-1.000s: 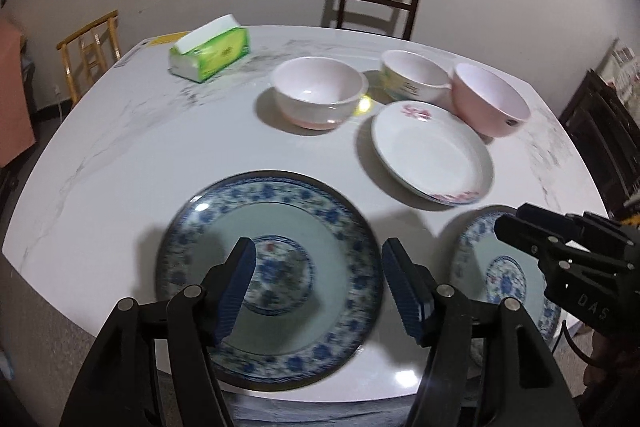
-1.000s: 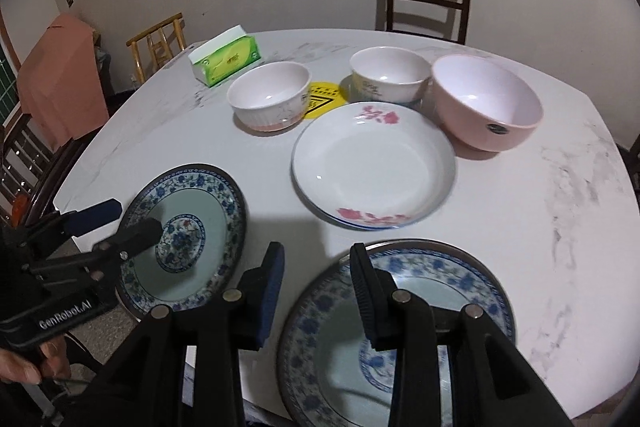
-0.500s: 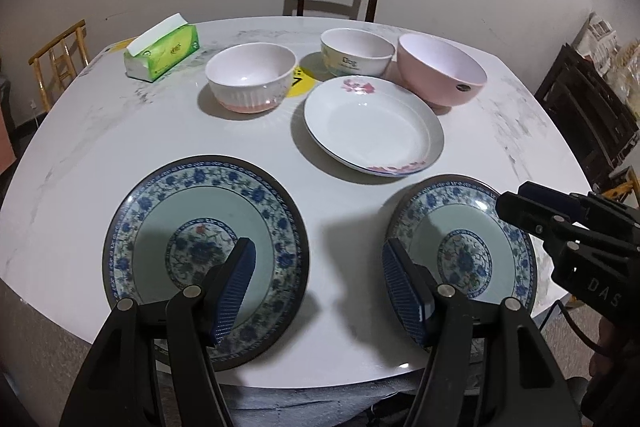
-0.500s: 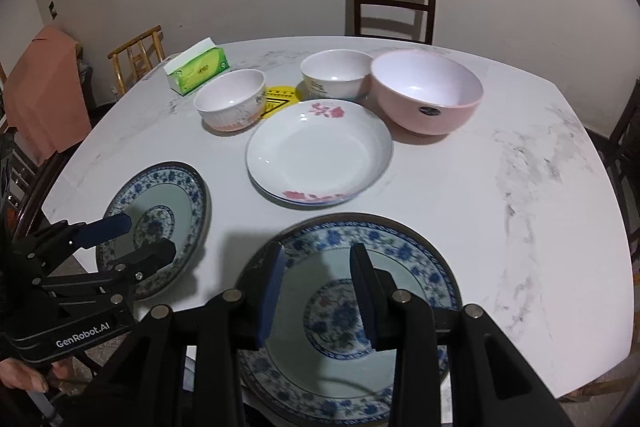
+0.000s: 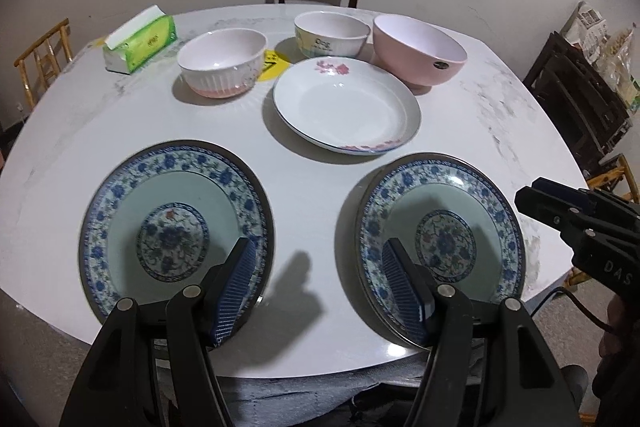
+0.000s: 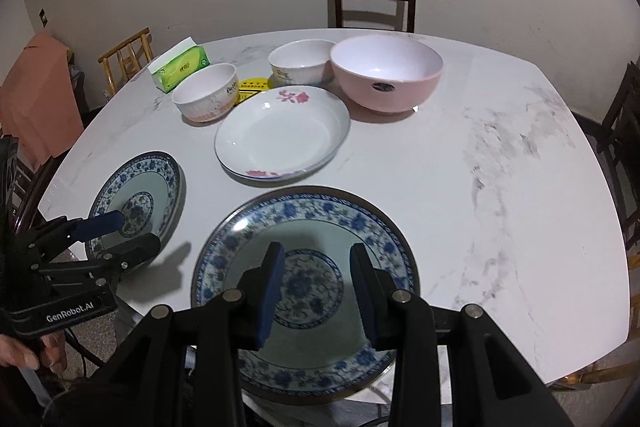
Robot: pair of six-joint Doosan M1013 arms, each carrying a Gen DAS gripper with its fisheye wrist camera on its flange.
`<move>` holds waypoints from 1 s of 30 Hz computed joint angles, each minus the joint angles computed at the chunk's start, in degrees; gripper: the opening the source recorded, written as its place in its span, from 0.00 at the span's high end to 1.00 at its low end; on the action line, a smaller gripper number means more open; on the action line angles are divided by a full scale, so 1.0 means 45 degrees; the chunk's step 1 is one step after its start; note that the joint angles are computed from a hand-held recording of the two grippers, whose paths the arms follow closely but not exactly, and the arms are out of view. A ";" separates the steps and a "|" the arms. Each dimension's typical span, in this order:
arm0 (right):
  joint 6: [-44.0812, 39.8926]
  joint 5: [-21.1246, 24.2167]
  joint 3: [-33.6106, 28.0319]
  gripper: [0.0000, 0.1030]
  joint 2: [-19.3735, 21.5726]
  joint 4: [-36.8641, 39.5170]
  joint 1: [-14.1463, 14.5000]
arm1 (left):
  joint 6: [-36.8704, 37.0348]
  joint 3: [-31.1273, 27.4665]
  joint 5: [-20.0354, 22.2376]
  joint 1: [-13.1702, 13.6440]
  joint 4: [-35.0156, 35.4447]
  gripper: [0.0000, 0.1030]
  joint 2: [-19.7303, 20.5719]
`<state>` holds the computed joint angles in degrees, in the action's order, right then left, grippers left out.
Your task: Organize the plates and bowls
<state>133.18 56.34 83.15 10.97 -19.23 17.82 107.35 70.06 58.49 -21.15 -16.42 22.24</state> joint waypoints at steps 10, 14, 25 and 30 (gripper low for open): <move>-0.1734 -0.0668 0.0984 0.67 -0.0620 0.2622 -0.1033 | 0.1183 -0.0359 0.1575 0.0293 -0.2331 0.40 0.0524; -0.2396 -0.1107 0.1545 0.67 -0.0896 0.4186 -0.1628 | 0.1213 -0.0577 0.2245 0.0438 -0.3084 0.41 0.0809; -0.3727 -0.1527 0.2471 0.67 -0.1142 0.6567 -0.2531 | 0.1224 -0.0821 0.2865 0.0481 -0.3676 0.45 0.1168; -0.4510 -0.1870 0.2812 0.67 -0.1173 0.7716 -0.2872 | 0.1199 -0.0910 0.3100 0.0514 -0.3820 0.47 0.1302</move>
<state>112.89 47.93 95.80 5.69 15.49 4.90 112.75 65.97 72.44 -18.83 -33.61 28.09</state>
